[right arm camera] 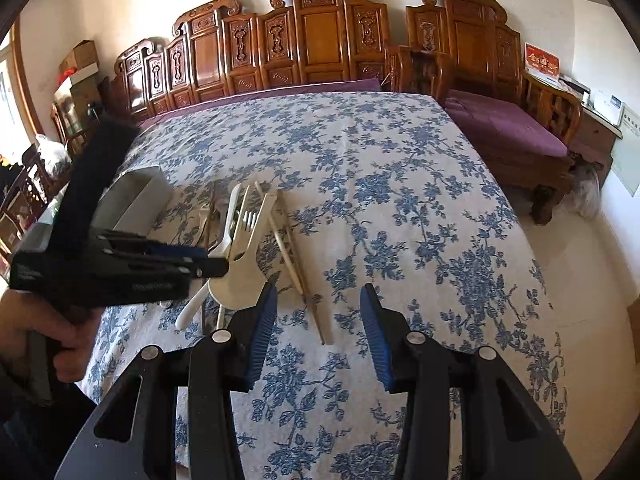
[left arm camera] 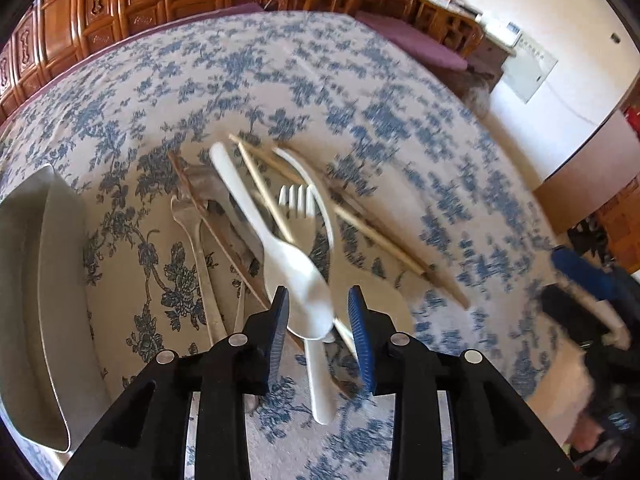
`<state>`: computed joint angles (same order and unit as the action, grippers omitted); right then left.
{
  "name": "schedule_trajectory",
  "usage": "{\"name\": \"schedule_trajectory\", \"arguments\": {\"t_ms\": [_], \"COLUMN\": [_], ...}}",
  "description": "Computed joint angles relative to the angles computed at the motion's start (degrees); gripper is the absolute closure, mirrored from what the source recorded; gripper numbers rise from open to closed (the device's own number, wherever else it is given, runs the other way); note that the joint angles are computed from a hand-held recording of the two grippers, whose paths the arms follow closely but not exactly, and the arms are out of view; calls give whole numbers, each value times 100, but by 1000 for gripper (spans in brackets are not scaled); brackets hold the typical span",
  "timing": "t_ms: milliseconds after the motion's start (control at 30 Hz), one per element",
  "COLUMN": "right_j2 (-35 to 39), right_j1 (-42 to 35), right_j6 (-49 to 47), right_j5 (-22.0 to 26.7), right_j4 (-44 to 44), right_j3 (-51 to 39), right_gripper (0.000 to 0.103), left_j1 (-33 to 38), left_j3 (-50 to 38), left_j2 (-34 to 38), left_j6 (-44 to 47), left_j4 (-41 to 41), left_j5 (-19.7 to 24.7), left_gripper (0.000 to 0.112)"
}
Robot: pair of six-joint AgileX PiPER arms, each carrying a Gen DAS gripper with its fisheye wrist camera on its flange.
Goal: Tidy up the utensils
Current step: 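Grasp a white plastic spoon with the left tool while the right tool grasps another white spoon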
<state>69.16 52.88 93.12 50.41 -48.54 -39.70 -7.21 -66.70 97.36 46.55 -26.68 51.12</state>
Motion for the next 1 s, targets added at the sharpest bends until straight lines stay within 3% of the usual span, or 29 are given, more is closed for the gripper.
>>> {"name": "schedule_trajectory", "arguments": {"t_ms": [133, 200, 267, 600, 800, 1000], "right_j2": [-59, -44, 6, 493, 928, 1732], "right_j1": [-36, -25, -12, 9, 25, -187], "right_j6": [-15, -13, -10, -70, 60, -223], "right_j5": [-31, -37, -63, -445, -970, -1519], "right_j4": [-11, -13, -21, -18, -207, -146], "right_j3": [14, 4, -11, -202, -469, -937], "right_gripper": [57, 57, 57, 58, 57, 58], "left_j1": [85, 194, 285, 1028, 1483, 1886], "left_j3": [-26, -71, -126, -142, -224, -216], "left_j2": [87, 135, 157, -149, -381, -609], "left_j6": [100, 207, 271, 965, 1361, 1742], "left_j4": [-52, -148, -239, -853, -1033, -1033], "left_j5": [14, 115, 226, 833, 1315, 1526], "left_gripper": [88, 102, 106, 107, 107, 107]}}
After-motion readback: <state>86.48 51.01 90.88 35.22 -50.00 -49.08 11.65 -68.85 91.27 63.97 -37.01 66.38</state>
